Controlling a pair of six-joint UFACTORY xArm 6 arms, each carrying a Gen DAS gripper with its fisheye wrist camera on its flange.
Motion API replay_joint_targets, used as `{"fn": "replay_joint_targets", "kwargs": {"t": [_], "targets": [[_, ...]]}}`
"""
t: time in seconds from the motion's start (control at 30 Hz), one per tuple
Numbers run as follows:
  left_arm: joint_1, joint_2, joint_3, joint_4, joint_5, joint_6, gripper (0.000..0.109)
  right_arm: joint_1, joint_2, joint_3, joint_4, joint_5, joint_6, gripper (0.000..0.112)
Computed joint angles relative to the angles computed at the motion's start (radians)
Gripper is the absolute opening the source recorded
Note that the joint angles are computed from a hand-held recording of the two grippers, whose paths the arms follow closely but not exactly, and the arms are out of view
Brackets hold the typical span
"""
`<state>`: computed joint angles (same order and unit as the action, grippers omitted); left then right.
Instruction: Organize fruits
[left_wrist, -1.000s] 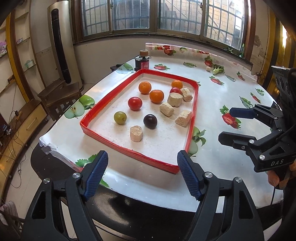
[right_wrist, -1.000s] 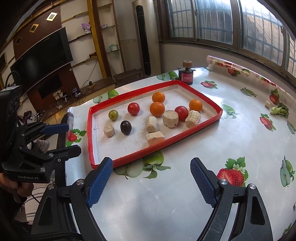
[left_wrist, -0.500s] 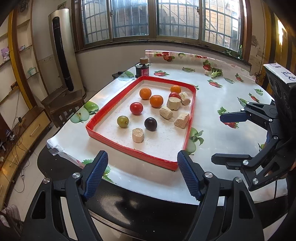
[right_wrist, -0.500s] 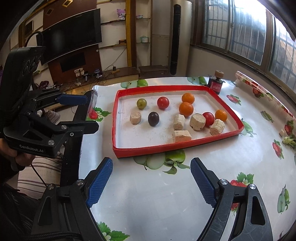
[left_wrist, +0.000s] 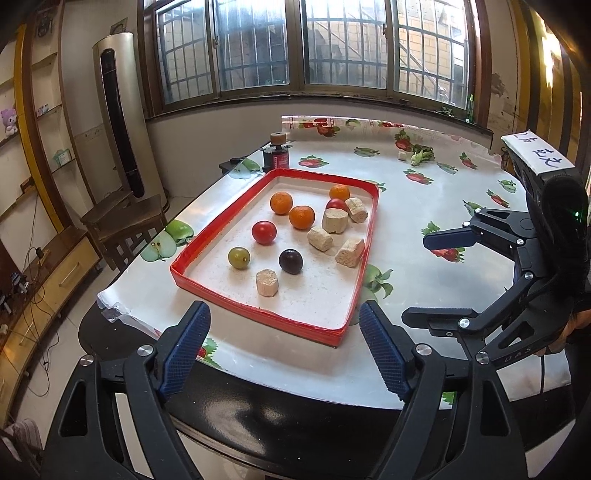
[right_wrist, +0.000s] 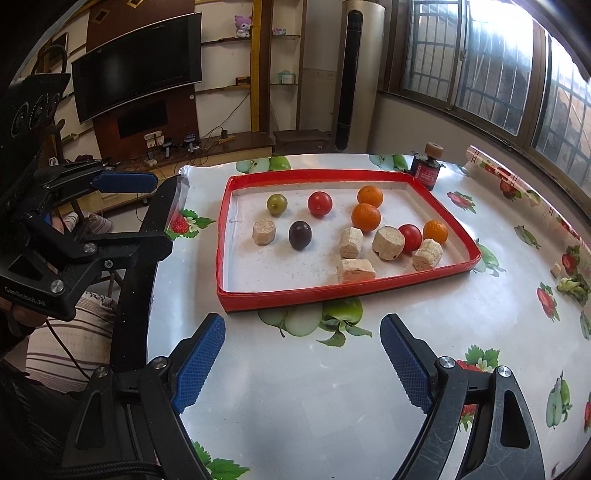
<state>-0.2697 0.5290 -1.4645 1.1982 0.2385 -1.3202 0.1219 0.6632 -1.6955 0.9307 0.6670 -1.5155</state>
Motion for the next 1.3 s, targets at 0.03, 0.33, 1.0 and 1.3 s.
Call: {"fn": "replay_joint_targets", "kwargs": {"t": [0.03, 0.33, 1.0, 1.3], "targets": [[0.000, 0.001, 0.001, -0.008, -0.004, 0.011, 0.083, 0.000, 0.000, 0.000, 0.002, 0.002, -0.002, 0.087], [-0.002, 0.001, 0.001, -0.023, -0.012, 0.028, 0.083, 0.001, 0.002, -0.005, 0.011, 0.008, -0.014, 0.087], [0.003, 0.000, -0.023, 0.111, 0.027, -0.096, 0.083, -0.054, -0.018, -0.034, 0.264, 0.081, -0.077, 0.088], [-0.005, 0.003, -0.034, 0.116, 0.033, -0.092, 0.083, -0.062, -0.012, -0.050, 0.243, 0.103, -0.045, 0.088]]}}
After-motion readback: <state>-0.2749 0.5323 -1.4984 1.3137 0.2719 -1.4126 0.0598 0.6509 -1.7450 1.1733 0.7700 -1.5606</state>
